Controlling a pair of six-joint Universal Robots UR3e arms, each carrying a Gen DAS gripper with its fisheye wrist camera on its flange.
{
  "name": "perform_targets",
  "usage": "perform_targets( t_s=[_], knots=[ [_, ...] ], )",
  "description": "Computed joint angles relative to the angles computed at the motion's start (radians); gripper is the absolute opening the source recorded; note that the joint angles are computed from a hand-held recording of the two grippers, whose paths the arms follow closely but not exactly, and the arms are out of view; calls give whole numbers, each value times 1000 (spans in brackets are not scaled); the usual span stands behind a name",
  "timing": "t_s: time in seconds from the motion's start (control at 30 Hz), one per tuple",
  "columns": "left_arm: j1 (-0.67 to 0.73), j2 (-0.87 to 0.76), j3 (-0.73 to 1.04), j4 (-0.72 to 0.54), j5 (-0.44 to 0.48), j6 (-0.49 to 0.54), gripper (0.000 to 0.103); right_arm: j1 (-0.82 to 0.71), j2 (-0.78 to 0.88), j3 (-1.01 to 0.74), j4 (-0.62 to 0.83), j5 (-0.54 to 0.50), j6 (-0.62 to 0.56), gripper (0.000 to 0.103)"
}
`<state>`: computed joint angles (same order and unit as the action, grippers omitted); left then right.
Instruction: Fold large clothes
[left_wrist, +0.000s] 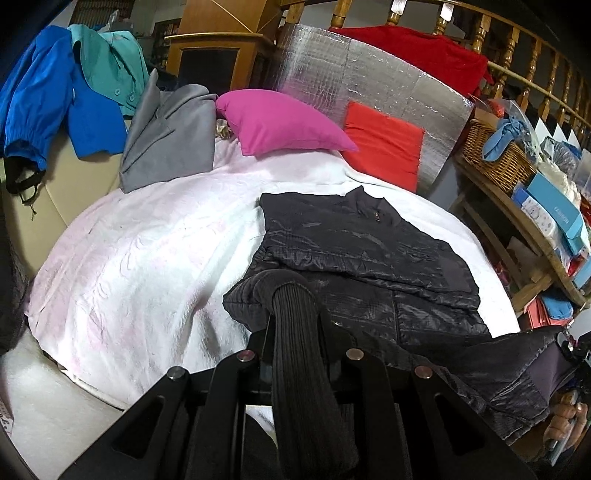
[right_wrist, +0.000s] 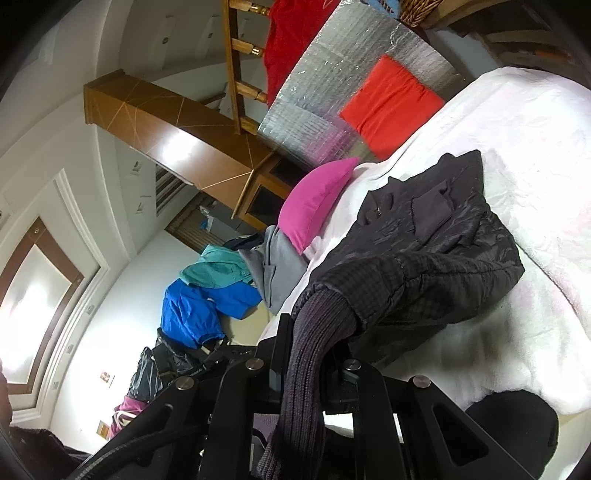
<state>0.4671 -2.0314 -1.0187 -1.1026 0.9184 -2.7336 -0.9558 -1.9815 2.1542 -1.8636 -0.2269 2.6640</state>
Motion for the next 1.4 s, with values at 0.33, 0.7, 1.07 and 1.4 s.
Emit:
perform_targets(
  t_s=[0.33,0.7,1.07,1.4],
  knots=[
    [-16,-1,0,26,16,-20,17,36,67,60,-383,-29,269,12],
    [-29,-15,24,31,21,-32,17,62,113,74,-587,-57,416,12],
    [-60,-63,108,35,56,-79,17,87,183,44,-747,-80,524,12],
    [-120,-200,352,-18,129,-186,17,161,370,-61,-1088,-162,791,12]
  ],
)
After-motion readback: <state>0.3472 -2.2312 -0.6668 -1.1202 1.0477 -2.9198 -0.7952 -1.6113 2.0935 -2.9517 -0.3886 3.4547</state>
